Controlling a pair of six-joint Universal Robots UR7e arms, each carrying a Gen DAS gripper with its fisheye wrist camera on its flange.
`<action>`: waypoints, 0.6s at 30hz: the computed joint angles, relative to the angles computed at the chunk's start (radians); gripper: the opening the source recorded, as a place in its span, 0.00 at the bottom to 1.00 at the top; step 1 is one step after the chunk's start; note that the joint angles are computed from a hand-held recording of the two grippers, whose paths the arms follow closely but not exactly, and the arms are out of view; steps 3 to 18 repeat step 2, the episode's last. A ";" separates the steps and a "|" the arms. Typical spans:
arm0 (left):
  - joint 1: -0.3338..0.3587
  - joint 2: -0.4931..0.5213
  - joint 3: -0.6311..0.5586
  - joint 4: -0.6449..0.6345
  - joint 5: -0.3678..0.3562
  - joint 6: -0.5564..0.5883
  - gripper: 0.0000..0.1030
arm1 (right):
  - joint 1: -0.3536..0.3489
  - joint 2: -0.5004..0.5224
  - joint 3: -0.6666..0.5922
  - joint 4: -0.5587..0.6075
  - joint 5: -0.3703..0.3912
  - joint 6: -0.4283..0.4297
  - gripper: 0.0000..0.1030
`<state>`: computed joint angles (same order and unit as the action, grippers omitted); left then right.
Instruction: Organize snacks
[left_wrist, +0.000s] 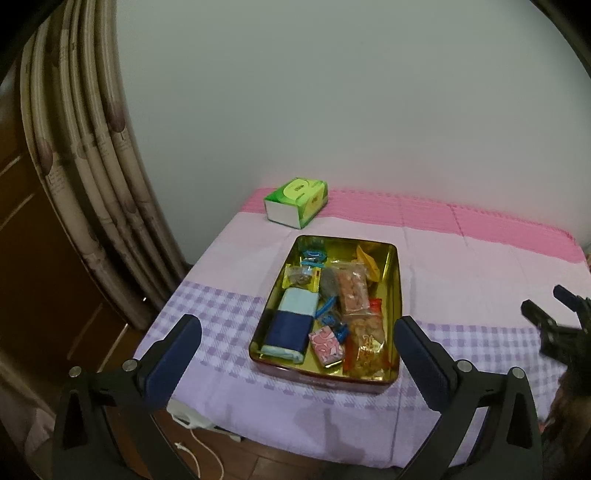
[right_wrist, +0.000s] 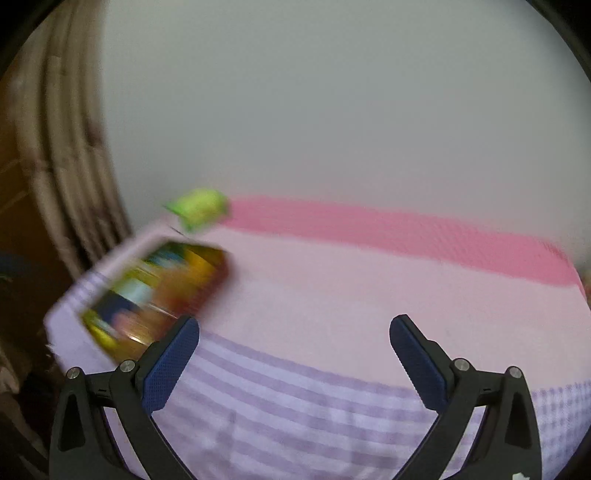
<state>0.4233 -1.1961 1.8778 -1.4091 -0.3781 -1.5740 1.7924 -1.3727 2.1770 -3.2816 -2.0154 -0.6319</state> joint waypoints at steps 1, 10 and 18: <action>0.002 0.008 -0.011 0.033 0.002 -0.024 1.00 | -0.033 0.001 -0.020 0.018 -0.025 -0.005 1.00; 0.004 0.020 -0.027 0.079 0.003 -0.058 1.00 | -0.072 0.002 -0.043 0.038 -0.049 -0.009 1.00; 0.004 0.020 -0.027 0.079 0.003 -0.058 1.00 | -0.072 0.002 -0.043 0.038 -0.049 -0.009 1.00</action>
